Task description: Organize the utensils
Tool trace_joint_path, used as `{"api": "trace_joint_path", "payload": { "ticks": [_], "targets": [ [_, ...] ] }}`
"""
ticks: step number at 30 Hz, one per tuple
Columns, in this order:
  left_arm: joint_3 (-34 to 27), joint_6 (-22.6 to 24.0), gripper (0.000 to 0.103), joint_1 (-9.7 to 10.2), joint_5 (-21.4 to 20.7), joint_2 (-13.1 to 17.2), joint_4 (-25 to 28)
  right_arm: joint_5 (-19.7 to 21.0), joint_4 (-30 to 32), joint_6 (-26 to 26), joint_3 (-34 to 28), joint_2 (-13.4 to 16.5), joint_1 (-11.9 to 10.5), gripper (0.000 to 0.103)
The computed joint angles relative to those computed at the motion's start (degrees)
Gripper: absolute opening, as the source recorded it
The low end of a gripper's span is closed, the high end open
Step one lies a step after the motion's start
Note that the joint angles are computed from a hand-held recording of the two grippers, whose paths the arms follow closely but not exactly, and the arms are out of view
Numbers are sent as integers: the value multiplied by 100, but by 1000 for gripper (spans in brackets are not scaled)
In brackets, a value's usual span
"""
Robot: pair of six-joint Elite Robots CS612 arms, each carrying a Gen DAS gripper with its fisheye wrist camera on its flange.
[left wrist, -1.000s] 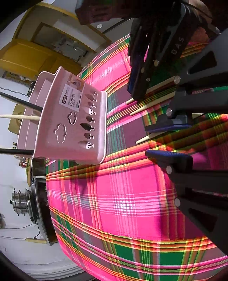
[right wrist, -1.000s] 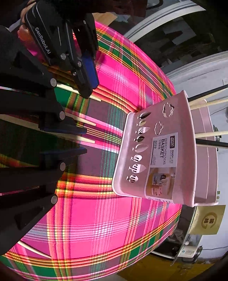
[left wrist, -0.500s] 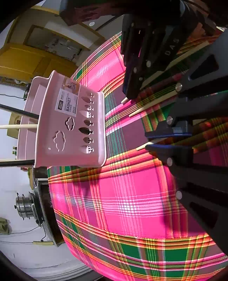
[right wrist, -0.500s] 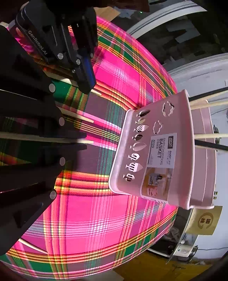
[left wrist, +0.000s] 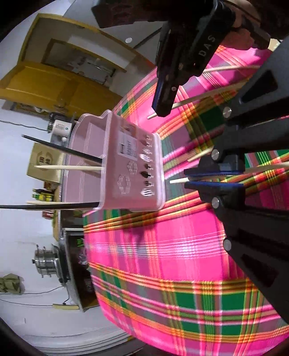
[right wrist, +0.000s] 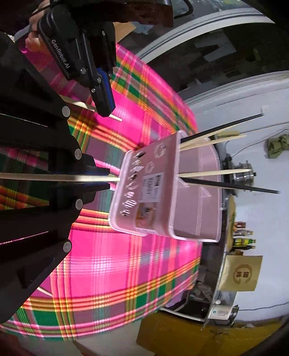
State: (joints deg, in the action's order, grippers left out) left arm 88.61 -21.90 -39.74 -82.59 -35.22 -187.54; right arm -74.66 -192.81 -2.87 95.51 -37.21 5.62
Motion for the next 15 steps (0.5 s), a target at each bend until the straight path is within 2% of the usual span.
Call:
{"api": "trace_joint_path", "payload": {
  "ticks": [15],
  "targets": [
    [426, 398, 3, -66, 287, -484, -846, 116, -1106, 92, 493, -410, -21, 5]
  ]
}}
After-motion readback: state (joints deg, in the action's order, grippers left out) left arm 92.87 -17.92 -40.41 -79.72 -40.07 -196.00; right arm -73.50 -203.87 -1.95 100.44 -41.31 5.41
